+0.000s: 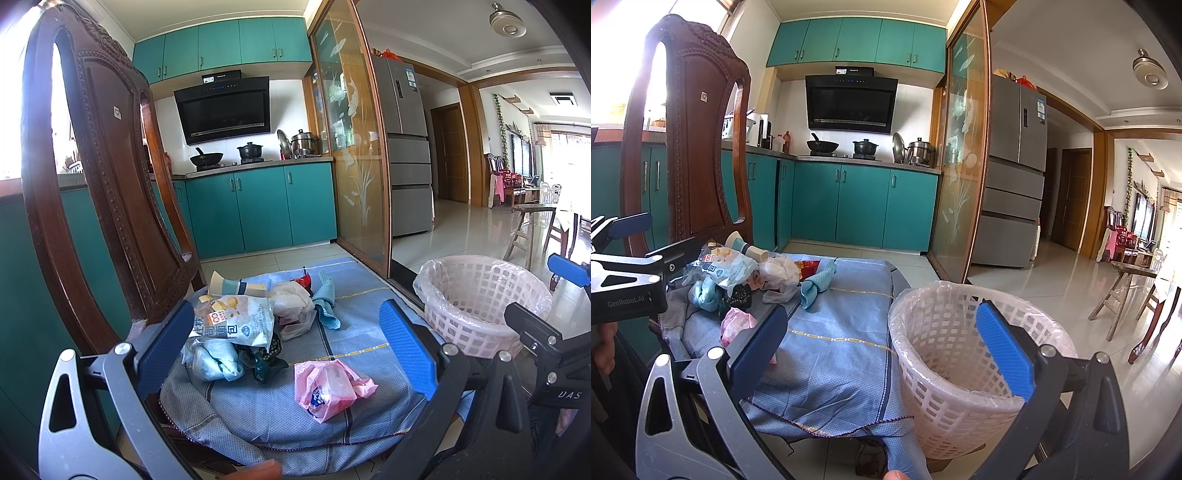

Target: Collect trash

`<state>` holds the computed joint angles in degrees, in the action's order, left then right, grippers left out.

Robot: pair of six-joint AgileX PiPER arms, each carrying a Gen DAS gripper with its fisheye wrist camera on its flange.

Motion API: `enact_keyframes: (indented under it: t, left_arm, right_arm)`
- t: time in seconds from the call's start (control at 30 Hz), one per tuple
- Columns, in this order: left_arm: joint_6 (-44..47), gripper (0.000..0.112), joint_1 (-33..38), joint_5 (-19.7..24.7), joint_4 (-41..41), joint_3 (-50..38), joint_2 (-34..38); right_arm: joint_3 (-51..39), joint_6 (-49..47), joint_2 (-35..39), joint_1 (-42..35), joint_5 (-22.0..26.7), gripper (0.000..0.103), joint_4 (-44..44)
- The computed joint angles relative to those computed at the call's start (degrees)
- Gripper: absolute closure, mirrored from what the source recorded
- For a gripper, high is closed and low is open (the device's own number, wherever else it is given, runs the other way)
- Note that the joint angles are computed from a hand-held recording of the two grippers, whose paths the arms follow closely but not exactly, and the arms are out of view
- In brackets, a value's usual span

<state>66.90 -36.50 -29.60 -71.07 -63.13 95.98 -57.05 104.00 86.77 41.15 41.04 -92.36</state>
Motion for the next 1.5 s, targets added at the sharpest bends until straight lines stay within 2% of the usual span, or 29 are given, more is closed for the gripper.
enact_keyframes:
  t: [1.5]
  left_arm:
    - [-0.9,0.012,0.1,-0.2,0.8,0.1,0.6]
  right_arm:
    - [0.7,0.4,0.0,-0.6,-0.3,0.003,-1.1]
